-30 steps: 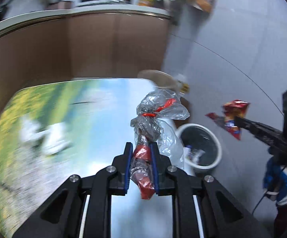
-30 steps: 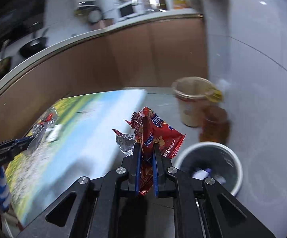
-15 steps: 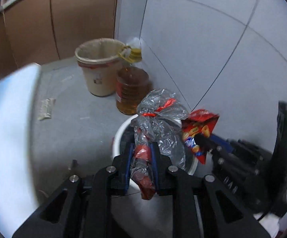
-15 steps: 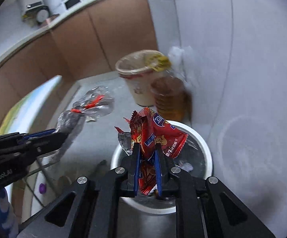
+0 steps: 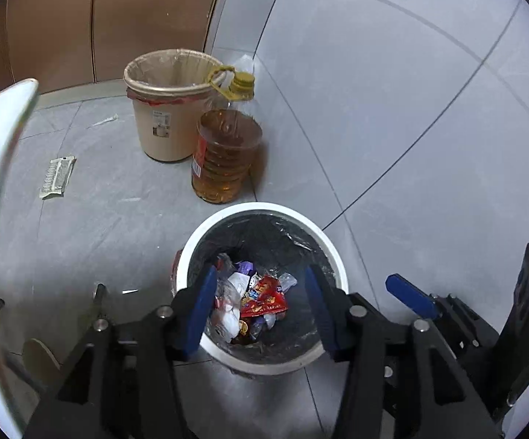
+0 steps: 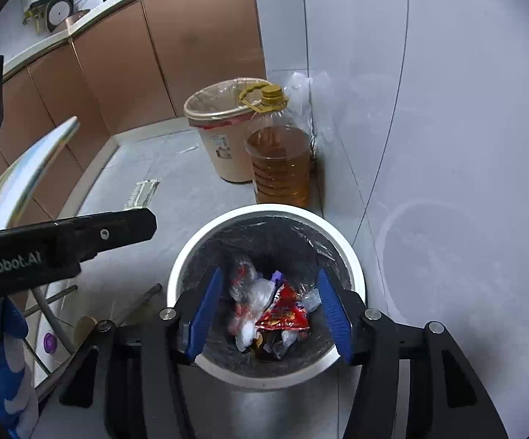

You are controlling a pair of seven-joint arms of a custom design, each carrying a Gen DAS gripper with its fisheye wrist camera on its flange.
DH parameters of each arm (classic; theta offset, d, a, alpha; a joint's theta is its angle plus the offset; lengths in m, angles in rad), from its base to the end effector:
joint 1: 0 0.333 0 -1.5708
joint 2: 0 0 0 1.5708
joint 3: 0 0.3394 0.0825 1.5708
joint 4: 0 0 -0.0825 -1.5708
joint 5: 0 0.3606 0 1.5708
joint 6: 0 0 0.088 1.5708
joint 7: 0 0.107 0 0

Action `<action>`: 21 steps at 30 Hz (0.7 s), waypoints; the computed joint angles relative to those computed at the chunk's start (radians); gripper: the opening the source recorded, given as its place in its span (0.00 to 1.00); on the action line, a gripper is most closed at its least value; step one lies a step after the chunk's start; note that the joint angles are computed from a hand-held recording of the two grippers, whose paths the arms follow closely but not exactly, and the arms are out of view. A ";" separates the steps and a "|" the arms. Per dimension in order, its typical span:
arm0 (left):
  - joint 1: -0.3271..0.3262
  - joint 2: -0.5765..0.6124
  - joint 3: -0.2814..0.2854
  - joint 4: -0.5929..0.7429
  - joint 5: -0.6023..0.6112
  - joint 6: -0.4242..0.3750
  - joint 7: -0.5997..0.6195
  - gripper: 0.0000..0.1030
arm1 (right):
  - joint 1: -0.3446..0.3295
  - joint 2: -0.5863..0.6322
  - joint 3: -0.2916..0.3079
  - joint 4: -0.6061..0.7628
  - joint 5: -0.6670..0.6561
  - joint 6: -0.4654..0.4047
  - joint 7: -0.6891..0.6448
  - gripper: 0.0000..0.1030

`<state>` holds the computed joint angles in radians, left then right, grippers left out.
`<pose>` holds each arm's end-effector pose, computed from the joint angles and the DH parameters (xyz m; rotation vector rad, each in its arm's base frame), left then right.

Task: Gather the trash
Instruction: 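Carry both items to the bin and open both tools over it, then return both tools to the table above the two white tissues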

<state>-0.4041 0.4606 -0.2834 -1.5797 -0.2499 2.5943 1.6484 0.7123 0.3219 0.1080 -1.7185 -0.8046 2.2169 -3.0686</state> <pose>0.5769 -0.4184 0.4752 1.4889 -2.5790 0.9788 0.4690 0.4570 0.4585 -1.4594 2.1786 -0.6920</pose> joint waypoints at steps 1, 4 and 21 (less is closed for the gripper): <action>0.001 -0.023 0.005 -0.027 0.005 0.024 0.001 0.47 | 0.009 0.000 0.001 0.013 -0.004 -0.016 0.005 0.55; 0.001 -0.113 0.020 -0.134 0.020 0.114 -0.012 0.47 | 0.036 -0.005 0.006 0.044 -0.028 -0.053 0.031 0.60; 0.236 -0.749 0.035 -0.709 0.515 0.391 -0.529 0.48 | 0.343 0.151 -0.020 0.586 -0.271 -0.333 -0.169 0.85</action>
<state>-0.1682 -0.2887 -0.2483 -2.2891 0.2656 2.9850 1.1199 1.0552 0.4727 0.0881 -1.1326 -1.0758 1.8841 -3.2380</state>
